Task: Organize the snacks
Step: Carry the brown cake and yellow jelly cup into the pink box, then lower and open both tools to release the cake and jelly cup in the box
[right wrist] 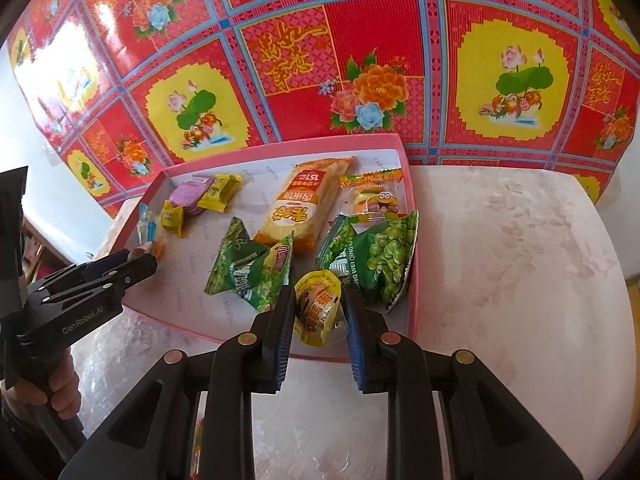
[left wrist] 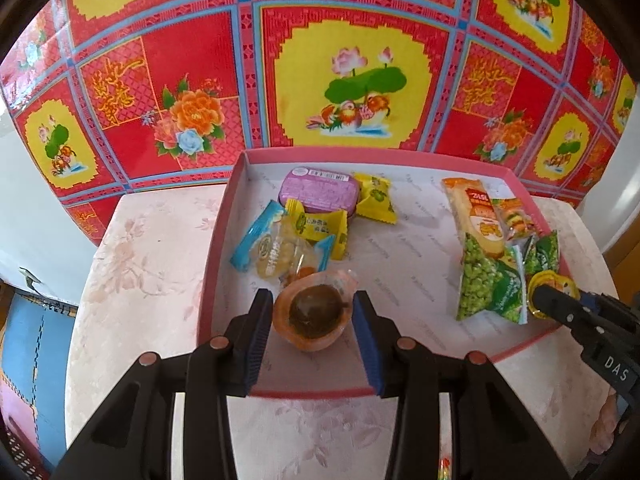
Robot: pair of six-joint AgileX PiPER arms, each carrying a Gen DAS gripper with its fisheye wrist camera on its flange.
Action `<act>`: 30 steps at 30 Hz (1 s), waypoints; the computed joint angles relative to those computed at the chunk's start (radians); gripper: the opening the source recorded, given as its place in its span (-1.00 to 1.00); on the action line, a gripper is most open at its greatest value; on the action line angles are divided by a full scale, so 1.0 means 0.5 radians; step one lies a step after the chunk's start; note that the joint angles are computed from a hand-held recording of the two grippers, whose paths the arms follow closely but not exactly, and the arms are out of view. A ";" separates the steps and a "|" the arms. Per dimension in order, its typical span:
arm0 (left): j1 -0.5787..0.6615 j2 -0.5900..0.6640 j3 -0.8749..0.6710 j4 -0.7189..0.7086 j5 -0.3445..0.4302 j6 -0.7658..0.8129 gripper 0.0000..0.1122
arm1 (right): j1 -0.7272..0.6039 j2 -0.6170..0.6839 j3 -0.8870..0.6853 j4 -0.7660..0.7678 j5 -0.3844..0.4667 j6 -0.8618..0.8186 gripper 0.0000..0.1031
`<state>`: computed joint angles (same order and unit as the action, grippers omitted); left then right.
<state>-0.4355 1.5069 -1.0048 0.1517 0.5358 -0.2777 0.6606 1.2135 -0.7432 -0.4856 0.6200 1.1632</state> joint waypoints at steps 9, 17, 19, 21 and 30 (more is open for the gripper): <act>-0.002 0.086 -0.026 0.026 -0.045 -0.024 -0.23 | -0.031 0.027 -0.006 -0.003 -0.013 0.000 -0.51; 0.025 0.187 -0.082 0.007 -0.051 -0.073 -0.23 | -0.021 0.031 -0.007 -0.023 -0.013 0.035 -0.50; 0.052 0.193 -0.072 -0.060 -0.066 -0.018 -0.23 | -0.013 0.028 -0.008 -0.030 -0.003 0.049 -0.50; 0.063 0.194 -0.072 -0.084 -0.056 0.002 -0.23 | -0.015 0.031 -0.010 -0.028 0.001 0.050 -0.50; 0.066 0.175 -0.052 -0.087 -0.040 -0.007 -0.19 | 0.005 0.027 -0.018 -0.057 0.023 0.082 -0.35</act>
